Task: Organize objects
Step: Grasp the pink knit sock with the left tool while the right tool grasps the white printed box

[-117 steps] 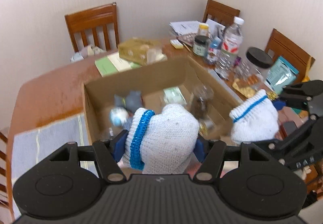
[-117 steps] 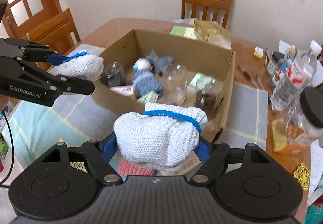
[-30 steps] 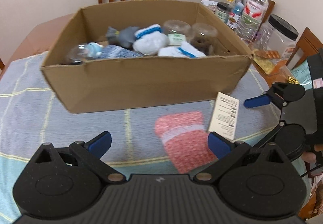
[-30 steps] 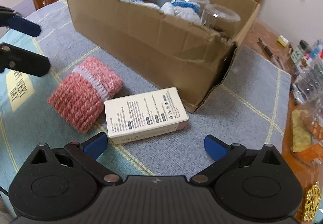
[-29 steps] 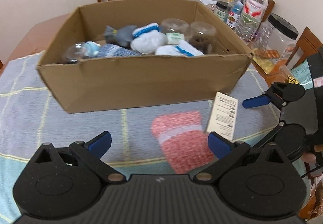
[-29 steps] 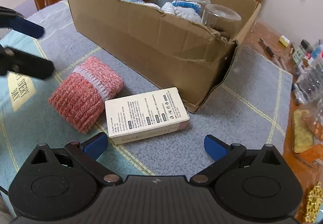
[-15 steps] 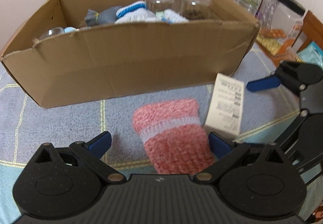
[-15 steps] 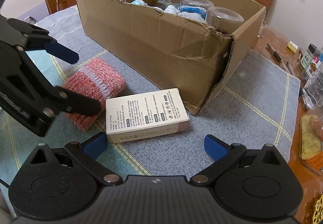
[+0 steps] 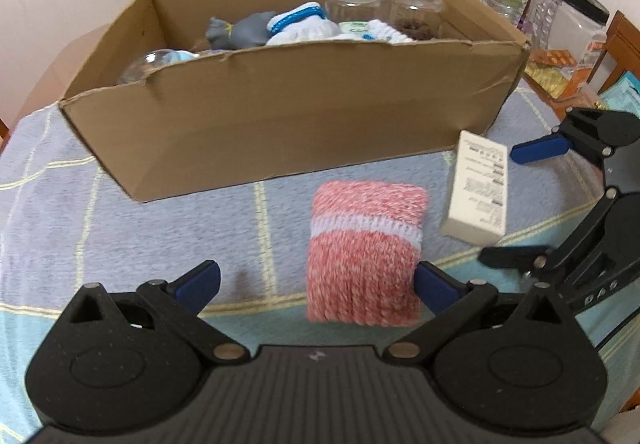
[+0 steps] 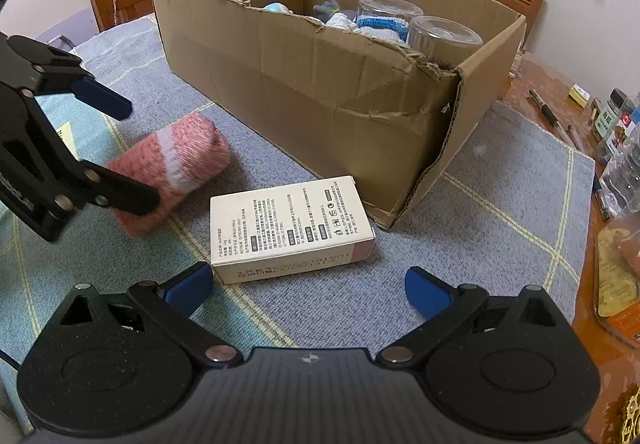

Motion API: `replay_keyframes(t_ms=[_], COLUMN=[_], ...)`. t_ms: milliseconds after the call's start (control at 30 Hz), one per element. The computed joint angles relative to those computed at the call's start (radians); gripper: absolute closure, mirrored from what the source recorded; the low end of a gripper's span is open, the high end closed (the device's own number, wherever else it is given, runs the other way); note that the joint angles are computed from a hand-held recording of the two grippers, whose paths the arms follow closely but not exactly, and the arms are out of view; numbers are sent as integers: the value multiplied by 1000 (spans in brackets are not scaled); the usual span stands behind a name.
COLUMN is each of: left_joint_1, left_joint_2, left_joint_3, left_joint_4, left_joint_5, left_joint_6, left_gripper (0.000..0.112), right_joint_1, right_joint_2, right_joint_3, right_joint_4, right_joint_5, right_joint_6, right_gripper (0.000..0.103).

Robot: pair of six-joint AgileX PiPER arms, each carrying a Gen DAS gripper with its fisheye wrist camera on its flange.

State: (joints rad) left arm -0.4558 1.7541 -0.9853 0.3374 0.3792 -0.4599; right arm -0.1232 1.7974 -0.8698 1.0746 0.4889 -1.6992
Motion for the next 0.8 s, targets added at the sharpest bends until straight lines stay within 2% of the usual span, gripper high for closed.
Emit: replay_keyframes(t_ms=[133,300,400,800], left_joint_1=[-9,-37,-16,-19], left_joint_2=[24,85,90,85], left_joint_3=[2,-28,-21,16], left_joint_4=[-5,86,31,170], left_joint_5=[-29,-41,-79,-118], left_joint_6=[-4,-110,-82,-237], left_gripper=[10,9,10,10], right_joint_1=[4,6,5,6], right_joint_2=[-6,-3,-3,5], right_joint_3=[4,1,1,-4], right_joint_4=[-4,-4,-5,6], right_joint_5=[-2,-3,-2,-4], right_joint_6=[8,10,9,-2], right_gripper=[0,0,0,0])
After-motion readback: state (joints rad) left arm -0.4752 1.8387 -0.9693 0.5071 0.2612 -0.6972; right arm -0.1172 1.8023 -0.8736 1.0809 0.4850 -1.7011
